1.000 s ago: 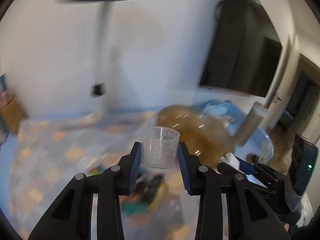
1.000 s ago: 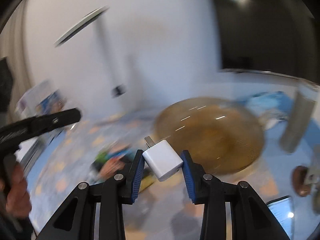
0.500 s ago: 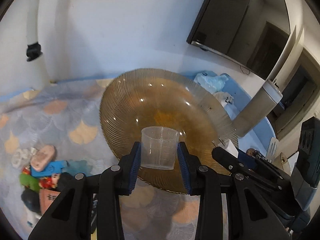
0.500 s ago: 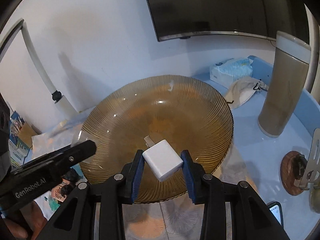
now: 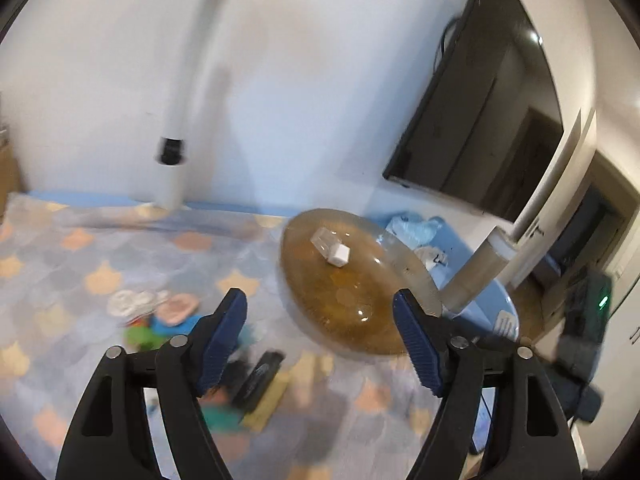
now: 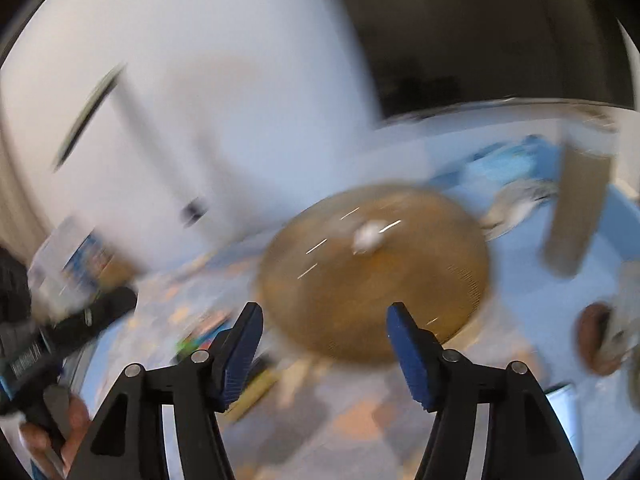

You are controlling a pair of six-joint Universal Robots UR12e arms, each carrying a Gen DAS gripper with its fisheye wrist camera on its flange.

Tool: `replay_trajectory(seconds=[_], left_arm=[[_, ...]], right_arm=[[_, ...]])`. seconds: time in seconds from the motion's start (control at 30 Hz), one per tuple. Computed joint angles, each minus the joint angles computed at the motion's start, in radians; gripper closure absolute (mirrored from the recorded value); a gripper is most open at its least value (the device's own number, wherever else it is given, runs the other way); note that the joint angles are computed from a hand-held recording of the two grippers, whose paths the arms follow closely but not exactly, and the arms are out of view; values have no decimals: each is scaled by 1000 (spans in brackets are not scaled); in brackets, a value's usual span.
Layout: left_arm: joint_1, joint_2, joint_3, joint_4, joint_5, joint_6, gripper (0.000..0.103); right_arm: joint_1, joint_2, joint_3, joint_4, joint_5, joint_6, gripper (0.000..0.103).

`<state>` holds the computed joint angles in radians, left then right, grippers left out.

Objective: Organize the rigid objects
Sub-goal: 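Return both tools to the pile of objects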

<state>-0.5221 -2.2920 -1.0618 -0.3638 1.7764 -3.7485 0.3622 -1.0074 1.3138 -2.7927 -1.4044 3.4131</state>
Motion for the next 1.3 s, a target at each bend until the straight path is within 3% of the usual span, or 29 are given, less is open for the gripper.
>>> replay_trajectory(seconds=[0.1, 0.2, 0.27, 0.4, 0.5, 0.67, 0.77, 0.9, 1.1, 1.23, 1.3], left_arm=[[-15, 75, -144, 60, 93, -48, 22], [-30, 137, -268, 30, 221, -129, 22], [-33, 159, -322, -21, 270, -208, 22], [-18, 174, -393, -75, 259, -346, 22], [-8, 170, -412, -75, 242, -386, 22], [2, 157, -409, -90, 217, -383, 22], [2, 157, -416, -80, 229, -366, 22], [-2, 149, -391, -142, 226, -352, 22], [-14, 135, -352, -216, 253, -297, 22], [-15, 144, -375, -166, 256, -298, 22], [-13, 149, -389, -131, 246, -298, 22]], right_arm=[[39, 9, 18, 11, 54, -65, 40], [65, 35, 16, 65, 98, -112, 40], [71, 51, 15, 74, 126, -116, 40], [82, 82, 6, 72, 130, -97, 40], [77, 89, 19, 27, 143, -66, 37], [62, 90, 52, -94, 175, -4, 16], [56, 97, 41, -77, 191, 23, 16], [48, 105, 22, -16, 206, 59, 16], [46, 103, 29, -37, 209, 67, 16], [44, 92, 51, -85, 193, 75, 16], [44, 86, 52, -61, 182, 70, 16]])
